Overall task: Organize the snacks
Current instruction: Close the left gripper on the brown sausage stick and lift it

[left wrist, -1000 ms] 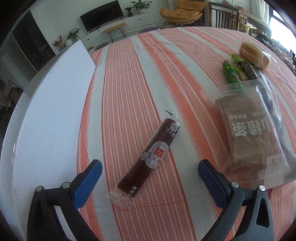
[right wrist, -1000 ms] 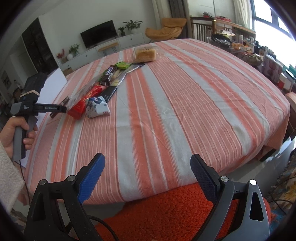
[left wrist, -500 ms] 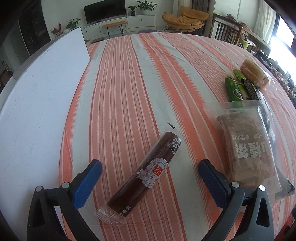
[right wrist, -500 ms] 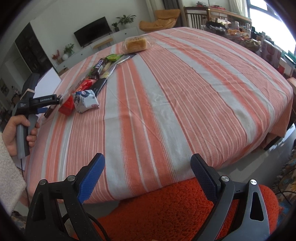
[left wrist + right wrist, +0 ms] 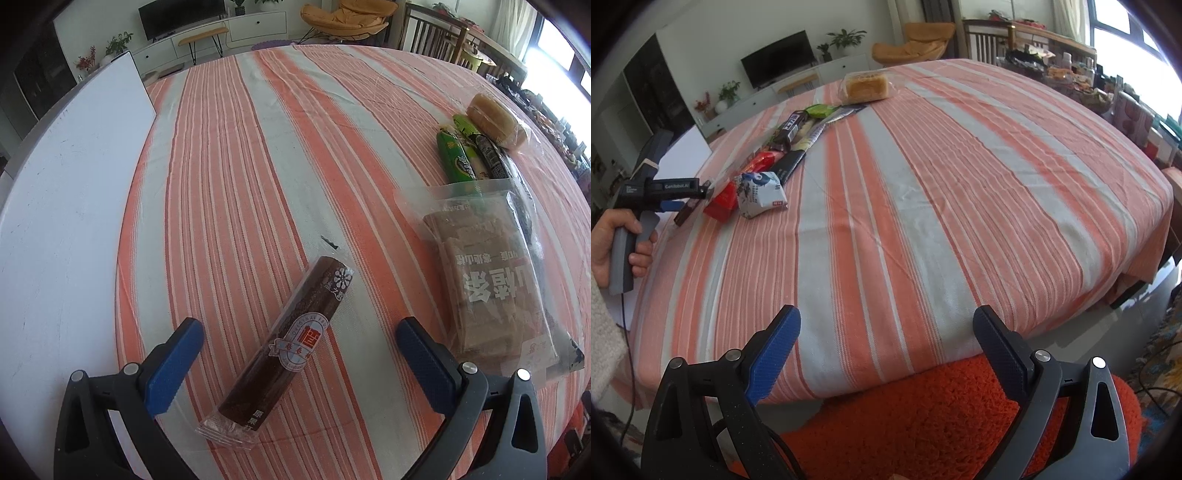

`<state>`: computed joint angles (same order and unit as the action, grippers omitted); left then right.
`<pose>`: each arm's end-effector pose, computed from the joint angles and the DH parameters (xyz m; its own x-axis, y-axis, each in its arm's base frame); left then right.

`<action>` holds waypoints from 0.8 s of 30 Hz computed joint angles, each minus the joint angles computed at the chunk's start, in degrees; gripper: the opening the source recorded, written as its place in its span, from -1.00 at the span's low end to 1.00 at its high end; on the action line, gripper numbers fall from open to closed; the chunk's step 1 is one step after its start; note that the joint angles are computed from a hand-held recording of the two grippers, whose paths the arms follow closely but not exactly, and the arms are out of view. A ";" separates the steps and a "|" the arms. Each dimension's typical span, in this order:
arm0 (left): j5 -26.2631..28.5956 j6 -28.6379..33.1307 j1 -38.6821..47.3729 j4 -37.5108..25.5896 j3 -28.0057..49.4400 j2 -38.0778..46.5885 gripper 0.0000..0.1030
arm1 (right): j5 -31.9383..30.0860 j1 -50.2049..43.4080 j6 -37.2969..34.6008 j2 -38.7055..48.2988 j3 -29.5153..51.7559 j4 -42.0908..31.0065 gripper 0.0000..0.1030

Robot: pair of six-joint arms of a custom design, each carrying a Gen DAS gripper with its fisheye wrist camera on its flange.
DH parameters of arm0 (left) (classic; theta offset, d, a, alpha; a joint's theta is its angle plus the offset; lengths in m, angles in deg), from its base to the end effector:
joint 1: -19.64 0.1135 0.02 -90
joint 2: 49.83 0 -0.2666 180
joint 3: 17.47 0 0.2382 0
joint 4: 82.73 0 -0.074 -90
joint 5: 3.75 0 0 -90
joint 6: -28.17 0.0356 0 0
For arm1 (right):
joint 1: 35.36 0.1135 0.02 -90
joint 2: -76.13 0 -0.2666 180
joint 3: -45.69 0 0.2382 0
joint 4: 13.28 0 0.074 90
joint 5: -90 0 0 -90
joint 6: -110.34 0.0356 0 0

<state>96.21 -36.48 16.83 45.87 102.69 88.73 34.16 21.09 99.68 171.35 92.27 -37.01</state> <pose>0.4827 -0.0299 0.1124 -0.8009 0.4615 -0.3815 0.4989 0.8667 0.0011 0.1454 0.1831 0.1016 -0.6828 0.4418 -0.5819 0.4074 0.8914 0.1987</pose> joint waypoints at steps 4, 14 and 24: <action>1.03 1.36 0.01 1.98 -4.54 -2.80 0.73 | 0.09 0.05 0.03 -0.05 -0.08 0.05 0.88; 6.26 2.45 1.34 5.52 -18.41 -12.05 -0.61 | 0.08 0.10 0.01 0.06 0.02 -0.06 0.88; 11.67 3.96 4.98 8.36 -36.86 -23.60 -0.58 | 0.29 0.40 0.10 -0.03 -0.30 0.21 0.88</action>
